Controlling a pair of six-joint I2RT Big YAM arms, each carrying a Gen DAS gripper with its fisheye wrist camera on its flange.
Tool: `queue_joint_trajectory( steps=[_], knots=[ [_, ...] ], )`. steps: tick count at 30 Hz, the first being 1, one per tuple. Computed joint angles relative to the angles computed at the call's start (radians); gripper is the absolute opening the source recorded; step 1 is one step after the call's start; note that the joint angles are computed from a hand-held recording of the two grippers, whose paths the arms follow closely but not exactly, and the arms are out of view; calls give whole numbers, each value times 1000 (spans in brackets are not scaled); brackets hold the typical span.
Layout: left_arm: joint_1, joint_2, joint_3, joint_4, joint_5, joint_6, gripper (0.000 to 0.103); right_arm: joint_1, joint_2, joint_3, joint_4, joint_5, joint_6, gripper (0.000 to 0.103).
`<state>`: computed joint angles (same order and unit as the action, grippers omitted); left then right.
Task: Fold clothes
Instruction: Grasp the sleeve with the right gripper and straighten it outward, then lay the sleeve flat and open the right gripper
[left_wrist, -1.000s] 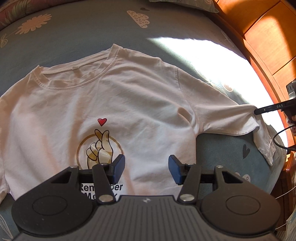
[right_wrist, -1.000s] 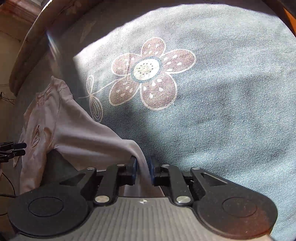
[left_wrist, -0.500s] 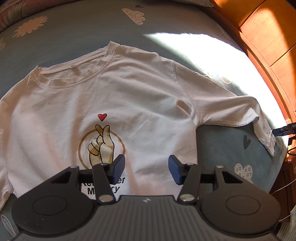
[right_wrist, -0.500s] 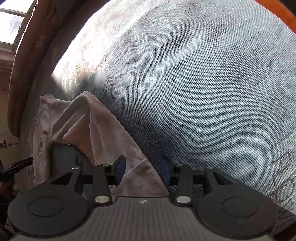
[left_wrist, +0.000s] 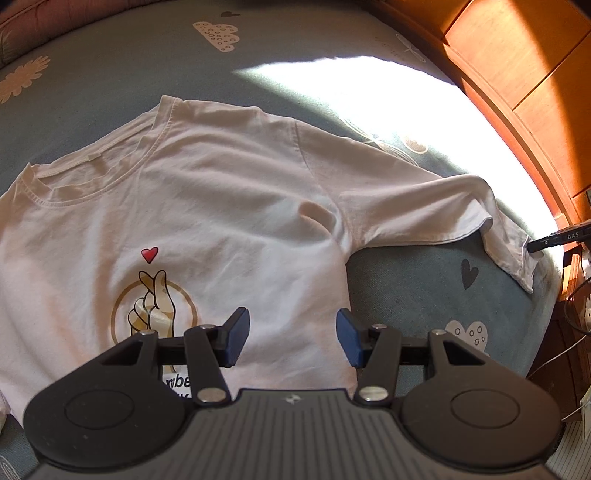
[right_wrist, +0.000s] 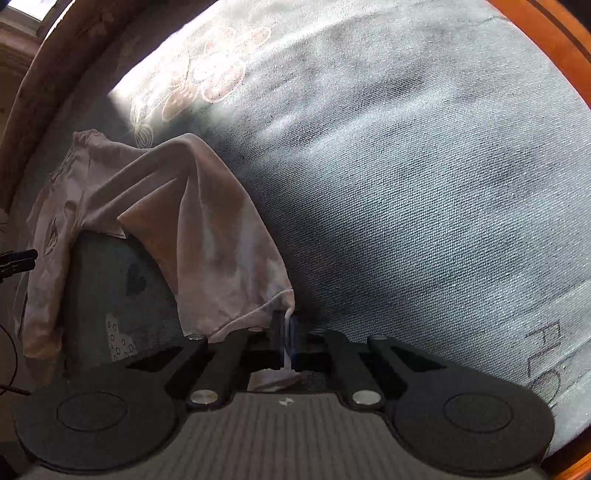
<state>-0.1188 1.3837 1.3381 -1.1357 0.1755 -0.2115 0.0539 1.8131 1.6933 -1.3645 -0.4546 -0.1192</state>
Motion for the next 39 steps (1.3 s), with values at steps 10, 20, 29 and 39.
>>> queue_joint_trajectory(
  steps=[10, 20, 29, 39],
  knots=[
    [27, -25, -21, 17, 1, -56, 53, -8, 81, 215, -32, 309, 38, 19],
    [55, -77, -63, 22, -15, -78, 53, -7, -222, -242, 324, 149, 570, 46],
    [53, -69, -55, 9, -15, -63, 54, 31, -402, -654, 850, 247, 1179, 40],
    [60, -77, -58, 26, 1, -43, 54, 78, -406, -530, 538, 420, 1091, 21]
  ],
)
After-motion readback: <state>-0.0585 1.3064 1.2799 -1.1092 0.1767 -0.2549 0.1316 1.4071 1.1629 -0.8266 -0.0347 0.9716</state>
